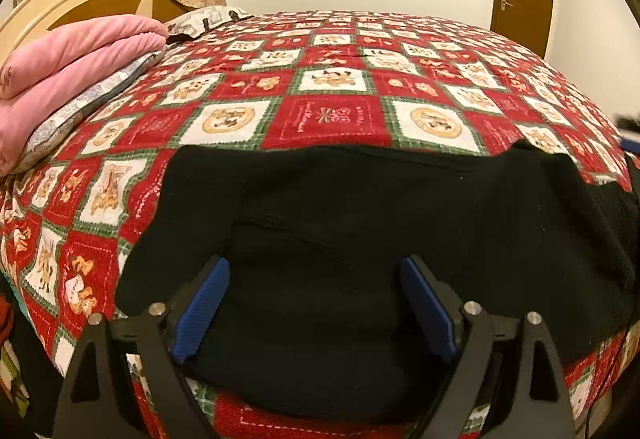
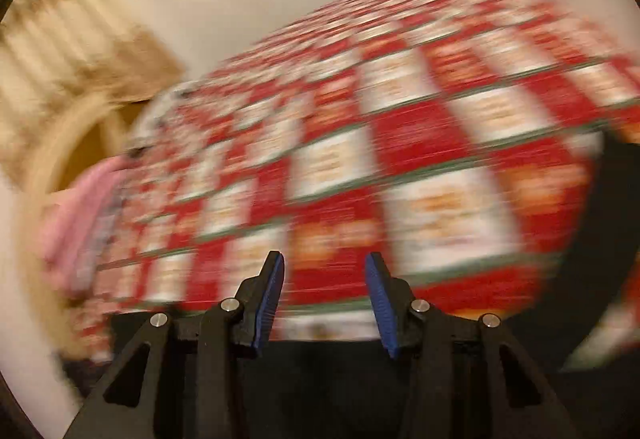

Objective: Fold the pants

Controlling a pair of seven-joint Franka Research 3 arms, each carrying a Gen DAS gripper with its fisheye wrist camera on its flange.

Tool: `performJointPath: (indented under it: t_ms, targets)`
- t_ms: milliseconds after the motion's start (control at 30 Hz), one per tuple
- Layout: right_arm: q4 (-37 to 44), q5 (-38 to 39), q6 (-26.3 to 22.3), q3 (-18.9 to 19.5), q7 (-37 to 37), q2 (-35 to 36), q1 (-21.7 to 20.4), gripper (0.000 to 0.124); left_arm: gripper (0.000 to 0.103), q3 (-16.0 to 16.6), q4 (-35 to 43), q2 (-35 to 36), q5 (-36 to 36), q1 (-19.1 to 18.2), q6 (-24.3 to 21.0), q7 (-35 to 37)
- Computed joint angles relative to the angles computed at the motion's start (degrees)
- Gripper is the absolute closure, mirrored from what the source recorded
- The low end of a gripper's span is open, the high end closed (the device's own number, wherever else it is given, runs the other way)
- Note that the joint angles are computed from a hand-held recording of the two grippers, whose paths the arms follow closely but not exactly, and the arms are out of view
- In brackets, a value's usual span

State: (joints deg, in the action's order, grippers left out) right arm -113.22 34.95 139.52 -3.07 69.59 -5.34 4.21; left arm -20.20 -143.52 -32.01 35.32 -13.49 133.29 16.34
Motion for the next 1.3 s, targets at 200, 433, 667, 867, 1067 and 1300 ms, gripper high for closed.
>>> performJointPath:
  t_ms: [200, 433, 667, 867, 1067, 1300]
  targets:
    - [5.2, -34.8, 7.8, -1.5, 31.3, 7.2, -6.3, 0.079, 0.011, 0.0, 1.0, 0.8, -0.8, -0.1, -1.5, -0.6]
    - [21.4, -39.3, -2.0, -4.6, 33.3, 21.6, -5.0, 0.075, 0.011, 0.2, 1.9, 1.4, -1.4, -0.5, -3.0, -0.8]
    - [22.0, -38.1, -0.8, -5.2, 31.9, 22.4, -6.1, 0.115, 0.011, 0.4, 2.0, 1.5, -1.6, -0.6, -3.1, -0.7]
    - [9.1, -2.5, 5.4, -1.3, 9.2, 10.1, -15.3, 0.117, 0.011, 0.5, 1.9, 1.4, -1.8, -0.7, -3.2, -0.7]
    - [-3.5, 17.9, 2.0, -9.0, -6.9, -3.9, -16.3, 0.117, 0.011, 0.4, 1.7, 1.3, -1.6, -0.6, -3.2, -1.0]
    - [-15.5, 18.8, 2.4, -14.7, -7.6, -11.9, -19.1, 0.117, 0.011, 0.5, 1.7, 1.2, -1.6, -0.6, -3.1, -1.1]
